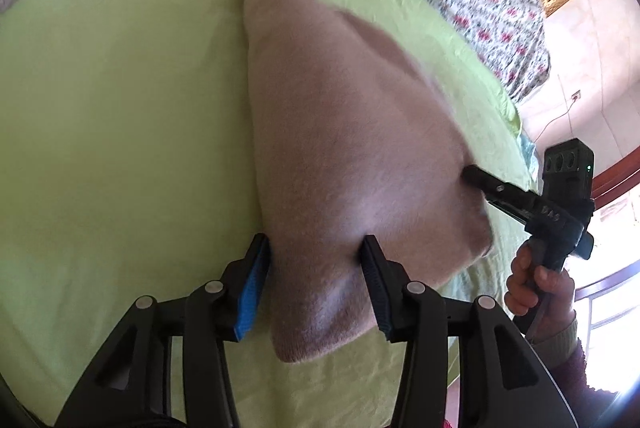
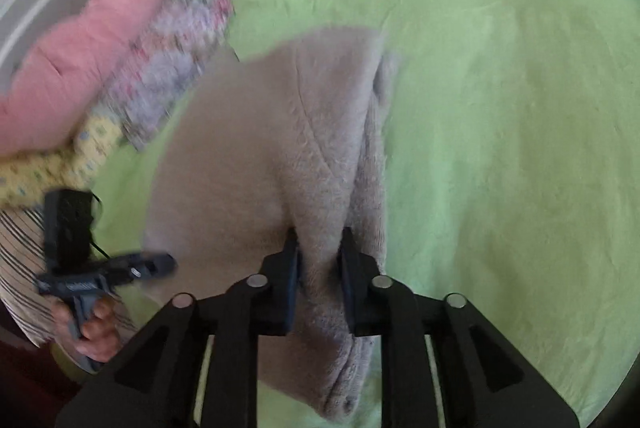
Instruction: Fold small clothes
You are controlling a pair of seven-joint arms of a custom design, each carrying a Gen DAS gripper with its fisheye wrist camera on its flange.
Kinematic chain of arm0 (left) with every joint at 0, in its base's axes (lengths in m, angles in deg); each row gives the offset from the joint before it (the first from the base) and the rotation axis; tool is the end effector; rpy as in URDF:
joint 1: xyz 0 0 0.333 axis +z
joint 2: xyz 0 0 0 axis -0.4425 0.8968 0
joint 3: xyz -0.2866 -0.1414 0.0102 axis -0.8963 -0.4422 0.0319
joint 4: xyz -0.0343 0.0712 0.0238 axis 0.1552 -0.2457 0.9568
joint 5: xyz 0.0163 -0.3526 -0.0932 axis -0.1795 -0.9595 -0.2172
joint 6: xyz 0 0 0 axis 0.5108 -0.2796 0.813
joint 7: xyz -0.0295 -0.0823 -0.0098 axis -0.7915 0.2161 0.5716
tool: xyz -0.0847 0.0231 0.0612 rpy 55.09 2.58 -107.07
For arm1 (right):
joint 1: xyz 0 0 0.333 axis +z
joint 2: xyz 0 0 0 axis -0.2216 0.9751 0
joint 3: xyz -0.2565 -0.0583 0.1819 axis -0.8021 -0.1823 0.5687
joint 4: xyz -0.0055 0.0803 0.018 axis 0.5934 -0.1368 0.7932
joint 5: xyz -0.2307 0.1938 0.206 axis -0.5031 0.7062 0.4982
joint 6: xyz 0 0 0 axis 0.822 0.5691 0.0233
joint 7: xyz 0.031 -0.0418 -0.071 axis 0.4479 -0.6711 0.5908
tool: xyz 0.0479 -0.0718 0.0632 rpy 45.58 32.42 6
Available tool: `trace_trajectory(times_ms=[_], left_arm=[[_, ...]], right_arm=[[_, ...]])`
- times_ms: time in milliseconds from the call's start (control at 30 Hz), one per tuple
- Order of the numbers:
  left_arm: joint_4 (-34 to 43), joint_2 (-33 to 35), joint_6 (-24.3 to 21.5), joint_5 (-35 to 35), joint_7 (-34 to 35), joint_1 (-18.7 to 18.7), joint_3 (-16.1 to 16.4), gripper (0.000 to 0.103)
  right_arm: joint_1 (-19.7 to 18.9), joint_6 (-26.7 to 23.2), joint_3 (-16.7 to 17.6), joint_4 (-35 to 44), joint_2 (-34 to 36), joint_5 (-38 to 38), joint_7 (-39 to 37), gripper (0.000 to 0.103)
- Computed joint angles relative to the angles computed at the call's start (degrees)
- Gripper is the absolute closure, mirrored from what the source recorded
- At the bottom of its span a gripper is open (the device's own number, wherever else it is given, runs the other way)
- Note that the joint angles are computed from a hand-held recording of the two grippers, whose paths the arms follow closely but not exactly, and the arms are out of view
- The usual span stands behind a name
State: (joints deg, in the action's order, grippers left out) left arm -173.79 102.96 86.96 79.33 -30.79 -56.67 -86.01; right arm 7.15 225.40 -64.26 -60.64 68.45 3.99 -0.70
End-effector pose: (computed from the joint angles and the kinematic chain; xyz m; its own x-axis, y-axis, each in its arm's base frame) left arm 0.3984 -0.4339 0.3769 0.2252 -0.8427 0.4890 -0.7989 -0.4470 -0.4024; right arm 0.5323 0.2575 0.3902 0.3489 -0.7761 -0.5253 -0.8596 -0.0418 -0.5093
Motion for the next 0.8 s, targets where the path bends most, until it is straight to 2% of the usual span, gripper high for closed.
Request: trace_trajectory(times_ms=[100, 133, 200, 267, 333, 367, 433, 500, 533, 567, 600, 633, 667, 700, 733, 800], left_arm=[[-0.3, -2.3, -1.3, -1.2, 3.8, 1.8, 0.0, 0.052], [0.2, -2.6, -1.9, -2.0, 5.3, 2.7, 0.1, 0.05], [2.0, -1.9, -1.1, -0.9, 6.2, 4.2, 1.3, 0.043], [4.2, 0.3, 1.1, -3.9, 9.6, 7.1, 1.6, 0.041], [6.1, 3.5, 6.7, -8.0, 14.1, 10.3, 1.4, 0.041], [7.5, 5.4, 7.7, -11.1, 17.5, 12.0, 0.5, 0.041], [11.0, 9.1, 5.5, -18.3, 26.4, 16.2, -3.5, 0.041], [13.3, 11.7, 4.8, -21.4, 30.3, 17.1, -4.0, 0.043], [14.3, 12.9, 5.2, -22.0, 30.6, 16.5, -2.8, 0.045], [15.2, 13.7, 6.3, -21.6, 30.1, 15.1, -0.7, 0.068], [15.8, 14.3, 7.1, -21.7, 30.6, 14.4, 0.4, 0.084], [16.9, 14.8, 6.8, -21.8, 31.1, 13.4, 1.6, 0.084], [17.9, 15.0, 6.0, -21.0, 30.0, 11.0, 4.3, 0.085], [18.9, 15.1, 4.3, -19.8, 28.9, 9.0, 6.6, 0.085], [20.1, 15.7, 1.5, -19.9, 29.3, 8.4, 6.8, 0.085], [23.1, 17.3, -4.2, -20.2, 30.8, 8.0, 6.7, 0.084]], right_arm=[[-0.2, 3.8, 0.2, 0.0, -2.1, 4.1, -2.6, 0.057], [0.1, 3.8, -0.4, 1.0, -1.9, 2.0, -0.7, 0.055], [0.4, 1.4, -1.6, 5.6, 0.9, -4.4, 5.9, 0.041], [-0.5, -0.7, -1.7, 11.0, 5.0, -6.7, 7.9, 0.038], [-0.9, -3.2, -1.9, 17.0, 9.8, -10.5, 12.0, 0.038], [-1.6, -5.1, -1.8, 20.7, 12.8, -11.7, 14.0, 0.038], [-2.1, -8.6, -1.8, 27.3, 17.6, -15.5, 18.1, 0.038], [-0.8, -11.2, -3.3, 33.4, 22.2, -22.0, 23.8, 0.038], [-1.0, -12.2, -3.0, 34.7, 23.2, -23.5, 24.6, 0.038], [-1.2, -13.0, -2.5, 36.3, 24.5, -24.8, 24.8, 0.049], [-1.4, -12.7, -2.0, 36.7, 25.0, -25.4, 24.4, 0.086], [-2.2, -11.2, -1.0, 36.1, 24.8, -24.6, 23.4, 0.089], [-3.9, -7.7, 1.2, 34.2, 23.9, -21.2, 20.4, 0.092], [-4.6, -4.8, 2.0, 32.8, 23.3, -19.3, 19.0, 0.095], [-4.2, -3.5, 1.3, 32.0, 23.2, -19.6, 19.6, 0.095], [-2.4, -5.7, -1.2, 33.5, 24.9, -23.8, 23.6, 0.095]])
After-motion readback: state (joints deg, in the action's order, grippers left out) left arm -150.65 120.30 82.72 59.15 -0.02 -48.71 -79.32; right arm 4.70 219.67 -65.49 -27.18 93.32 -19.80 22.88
